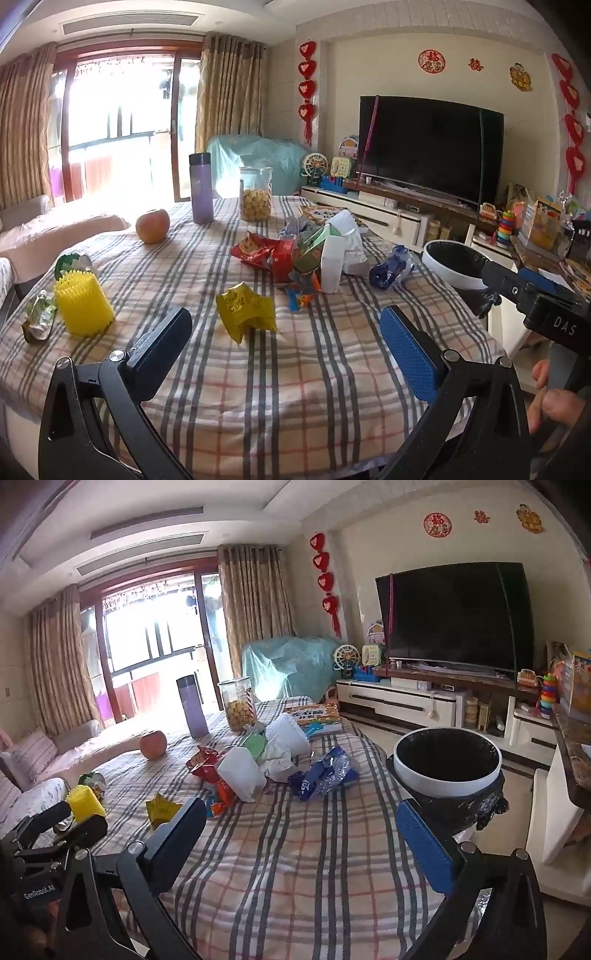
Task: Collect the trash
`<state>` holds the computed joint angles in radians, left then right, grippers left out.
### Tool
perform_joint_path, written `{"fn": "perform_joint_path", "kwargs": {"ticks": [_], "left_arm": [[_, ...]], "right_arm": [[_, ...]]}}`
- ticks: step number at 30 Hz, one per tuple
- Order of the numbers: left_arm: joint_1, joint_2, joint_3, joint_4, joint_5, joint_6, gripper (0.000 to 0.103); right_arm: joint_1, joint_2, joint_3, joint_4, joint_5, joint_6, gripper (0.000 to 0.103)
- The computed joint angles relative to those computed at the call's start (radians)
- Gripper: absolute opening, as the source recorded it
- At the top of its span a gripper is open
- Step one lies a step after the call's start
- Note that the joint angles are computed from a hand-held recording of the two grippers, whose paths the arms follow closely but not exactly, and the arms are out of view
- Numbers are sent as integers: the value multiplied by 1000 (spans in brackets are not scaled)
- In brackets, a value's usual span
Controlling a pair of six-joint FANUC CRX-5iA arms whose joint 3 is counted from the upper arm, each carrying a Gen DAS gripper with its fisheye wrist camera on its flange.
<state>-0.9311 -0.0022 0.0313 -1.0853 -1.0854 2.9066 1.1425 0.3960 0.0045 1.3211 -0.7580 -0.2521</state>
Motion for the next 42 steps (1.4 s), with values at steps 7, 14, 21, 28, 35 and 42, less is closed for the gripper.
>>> {"fn": "perform_joint_path", "kwargs": {"ticks": [7, 14, 21, 28, 35, 42], "left_arm": [[8, -1, -6, 13, 6, 1, 103], [14, -2, -11, 18, 10, 1, 103], [16, -3, -14, 18, 10, 2, 103], [16, -2, -16, 15, 12, 7, 103], [13, -1, -15, 15, 8, 9, 103], [14, 1, -14, 18, 9, 9, 103]], "right_arm": [[1, 8, 14, -32, 13, 23, 103], [3, 8, 16, -30, 12, 25, 103], [2, 4, 15, -30, 18, 19, 103], [1, -1, 8, -16, 30, 1, 103], [0, -4, 2, -12, 37, -9, 103], [-1, -4, 1, -12, 41, -9, 103]]}}
